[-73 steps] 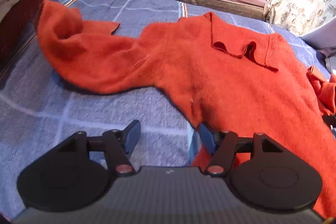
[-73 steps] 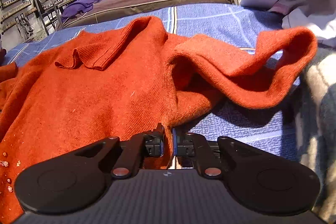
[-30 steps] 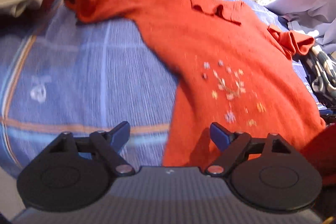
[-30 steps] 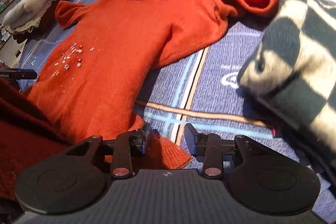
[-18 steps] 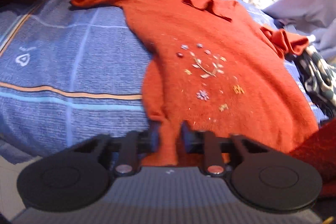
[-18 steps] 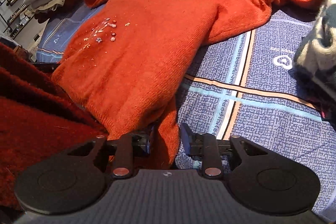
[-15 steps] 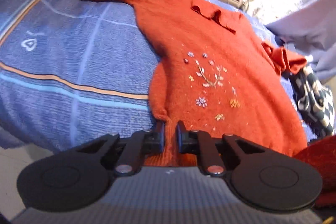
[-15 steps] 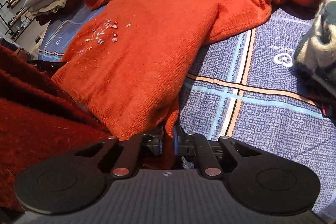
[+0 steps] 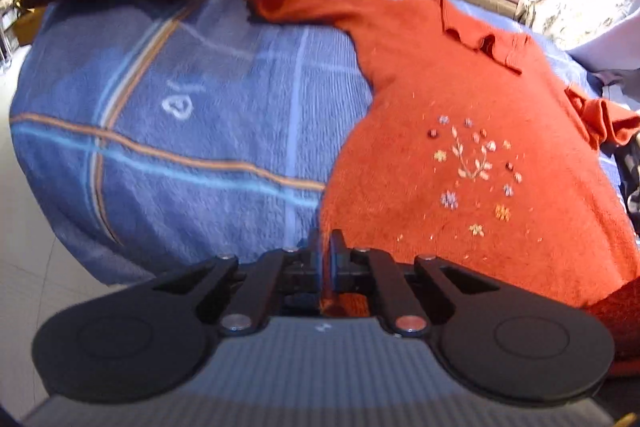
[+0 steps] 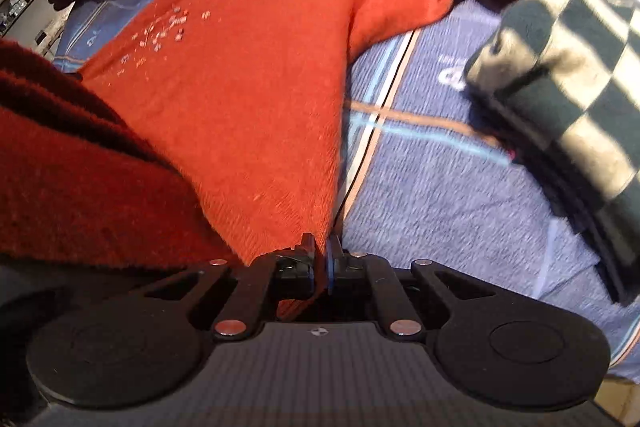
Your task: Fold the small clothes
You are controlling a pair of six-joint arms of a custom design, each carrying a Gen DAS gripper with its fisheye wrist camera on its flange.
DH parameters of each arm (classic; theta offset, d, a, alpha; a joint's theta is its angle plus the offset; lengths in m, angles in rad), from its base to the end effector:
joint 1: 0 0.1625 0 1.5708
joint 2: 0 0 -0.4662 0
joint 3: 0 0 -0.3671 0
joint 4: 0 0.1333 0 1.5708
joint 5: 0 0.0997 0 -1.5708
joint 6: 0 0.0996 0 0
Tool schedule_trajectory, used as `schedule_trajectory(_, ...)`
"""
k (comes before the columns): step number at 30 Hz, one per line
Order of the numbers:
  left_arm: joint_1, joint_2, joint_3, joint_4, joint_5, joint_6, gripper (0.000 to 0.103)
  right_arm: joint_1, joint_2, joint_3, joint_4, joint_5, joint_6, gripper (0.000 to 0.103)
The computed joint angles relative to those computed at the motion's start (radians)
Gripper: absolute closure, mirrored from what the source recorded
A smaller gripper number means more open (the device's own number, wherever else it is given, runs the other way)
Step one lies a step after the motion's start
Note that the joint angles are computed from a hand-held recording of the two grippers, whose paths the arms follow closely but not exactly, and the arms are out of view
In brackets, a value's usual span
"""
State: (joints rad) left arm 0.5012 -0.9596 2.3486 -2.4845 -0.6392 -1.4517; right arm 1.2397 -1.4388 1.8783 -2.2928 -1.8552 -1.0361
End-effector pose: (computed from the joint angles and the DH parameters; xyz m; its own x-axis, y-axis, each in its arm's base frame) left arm -0.2443 -0.3770 0.0848 -0.7701 -0.3411 -0.5392 0.1279 0.7454 -0.6542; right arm -0.0681 -0.5222 0.4044 -0.7182 -0.5847 0.3772 -0.6000 0.7949 0.0898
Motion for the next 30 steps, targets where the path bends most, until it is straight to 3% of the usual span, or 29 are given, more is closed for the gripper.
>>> schedule_trajectory(2, -0.001, 0.012, -0.019, 0.041, 0.002, -0.001, 0.098, -0.002, -0.001, -0.003, 0.112, -0.009, 0.016, 0.099)
schedule_trajectory(6, -0.007, -0.008, -0.059, 0.197, 0.033, -0.053, 0.095, -0.012, -0.013, -0.034, 0.230, 0.057, 0.029, 0.098)
schedule_trajectory(8, -0.005, -0.026, -0.075, 0.270, 0.053, -0.081, 0.093, -0.021, 0.001, -0.033, 0.164, 0.049, 0.063, 0.097)
schedule_trajectory(10, 0.001, -0.034, -0.110, 0.378, 0.074, -0.112, 0.086, -0.003, 0.025, 0.002, 0.012, -0.078, 0.038, 0.081)
schedule_trajectory(11, 0.011, -0.028, -0.129, 0.394, 0.089, -0.094, 0.078, 0.003, 0.032, 0.015, -0.060, -0.117, 0.020, 0.073)
schedule_trajectory(12, 0.014, -0.028, -0.136, 0.384, 0.099, -0.070, 0.065, 0.001, 0.034, 0.013, -0.091, -0.115, 0.015, 0.072)
schedule_trajectory(14, 0.022, -0.017, -0.148, 0.338, 0.118, -0.005, 0.047, -0.004, 0.031, -0.011, -0.110, -0.050, 0.002, 0.070)
schedule_trajectory(16, 0.035, 0.019, -0.169, 0.242, 0.138, 0.121, 0.047, 0.002, 0.038, -0.019, -0.187, 0.033, -0.025, 0.062)
schedule_trajectory(18, 0.051, 0.076, -0.188, 0.066, 0.143, 0.304, 0.047, 0.001, 0.060, -0.033, -0.248, 0.138, -0.026, 0.036)
schedule_trajectory(20, 0.064, 0.131, -0.212, -0.084, 0.131, 0.451, 0.047, -0.008, 0.114, -0.055, -0.330, 0.261, 0.008, 0.021)
schedule_trajectory(21, 0.071, 0.157, -0.226, -0.152, 0.118, 0.518, 0.046, -0.007, 0.141, -0.060, -0.378, 0.288, 0.041, 0.020)
schedule_trajectory(25, 0.084, 0.231, -0.274, -0.267, 0.068, 0.656, 0.045, 0.041, 0.289, -0.110, -0.553, 0.217, 0.183, 0.021)
schedule_trajectory(28, 0.083, 0.247, -0.284, -0.257, 0.054, 0.652, 0.043, 0.074, 0.348, -0.114, -0.607, 0.133, 0.155, 0.031)
schedule_trajectory(29, 0.084, 0.247, -0.279, -0.266, 0.043, 0.650, 0.041, 0.075, 0.354, -0.125, -0.556, 0.144, 0.178, 0.057)
schedule_trajectory(30, 0.086, 0.246, -0.277, -0.266, 0.033, 0.643, 0.041, 0.071, 0.350, -0.121, -0.522, 0.166, 0.190, 0.089)
